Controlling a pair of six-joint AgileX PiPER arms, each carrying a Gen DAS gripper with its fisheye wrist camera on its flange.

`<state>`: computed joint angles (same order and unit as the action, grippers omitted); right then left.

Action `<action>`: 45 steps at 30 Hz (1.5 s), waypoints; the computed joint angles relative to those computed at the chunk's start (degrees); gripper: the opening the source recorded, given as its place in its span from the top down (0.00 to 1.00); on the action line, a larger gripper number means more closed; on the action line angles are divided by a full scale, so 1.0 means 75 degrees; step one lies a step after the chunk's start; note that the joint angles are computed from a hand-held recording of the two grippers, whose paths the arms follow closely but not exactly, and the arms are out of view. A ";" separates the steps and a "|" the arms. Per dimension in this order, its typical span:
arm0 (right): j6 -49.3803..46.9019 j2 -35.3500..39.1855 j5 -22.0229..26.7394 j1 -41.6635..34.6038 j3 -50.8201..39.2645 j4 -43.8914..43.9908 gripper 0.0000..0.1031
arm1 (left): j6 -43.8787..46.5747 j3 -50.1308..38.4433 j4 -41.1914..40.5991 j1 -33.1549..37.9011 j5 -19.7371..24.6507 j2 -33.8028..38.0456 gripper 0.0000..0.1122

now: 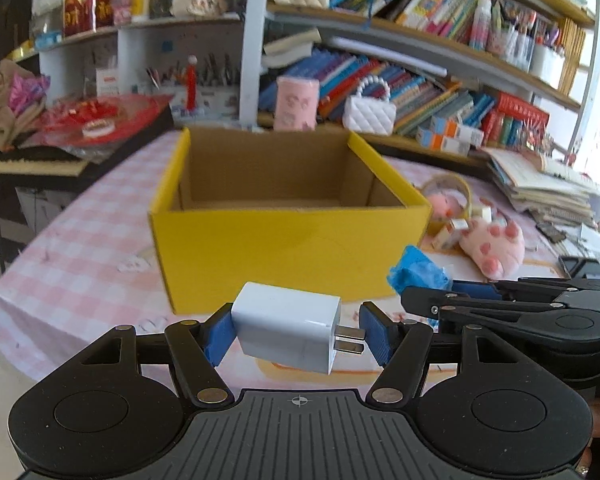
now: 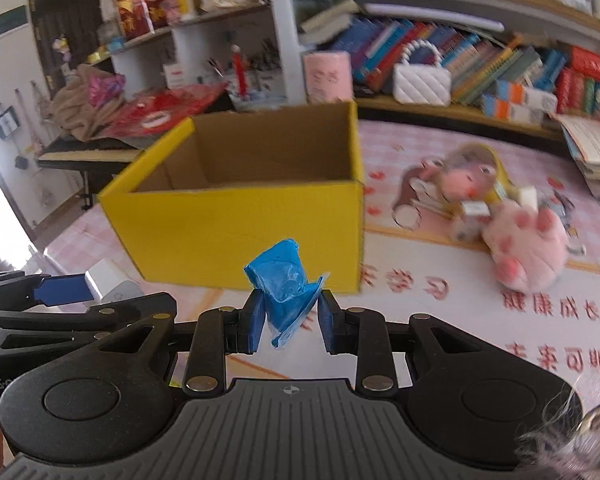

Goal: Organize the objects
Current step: 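Carry the plug and bag with both grippers over the yellow box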

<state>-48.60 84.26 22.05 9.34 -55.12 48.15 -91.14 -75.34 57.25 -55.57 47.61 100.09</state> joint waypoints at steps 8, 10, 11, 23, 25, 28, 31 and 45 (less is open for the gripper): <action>-0.2256 -0.0069 -0.0716 0.0450 -0.0073 0.2165 0.74 | -0.1112 0.0557 0.1427 0.0187 -0.0182 -0.0484 0.41; -0.3151 -0.0030 -0.0789 0.0469 -0.0165 0.2981 0.74 | -0.1252 0.0534 0.1799 0.0228 -0.0170 -0.0492 0.41; -0.3539 0.0014 -0.0800 0.0471 -0.0249 0.3314 0.74 | -0.1308 0.0509 0.2013 0.0264 -0.0189 -0.0478 0.41; -0.5193 0.1158 -0.0918 0.0378 -0.1675 0.4484 0.74 | -0.1126 -0.0348 0.3041 0.0883 -0.0595 0.0219 0.41; -0.4943 0.1383 -0.0991 0.0405 -0.1883 0.4064 0.74 | -0.1018 -0.0501 0.3017 0.1003 -0.0659 0.0360 0.41; -0.4587 0.1719 -0.1023 0.0439 -0.2177 0.3536 0.74 | -0.0577 -0.0869 0.2657 0.1216 -0.0737 0.0647 0.41; -0.4167 0.2064 -0.1025 0.0499 -0.2473 0.2863 0.74 | 0.0027 -0.1280 0.1975 0.1447 -0.0775 0.0960 0.41; -0.0054 0.3493 0.0796 0.0607 -0.4652 -0.2227 0.75 | 0.1943 -0.2305 -0.0451 0.1990 -0.0750 0.1663 0.41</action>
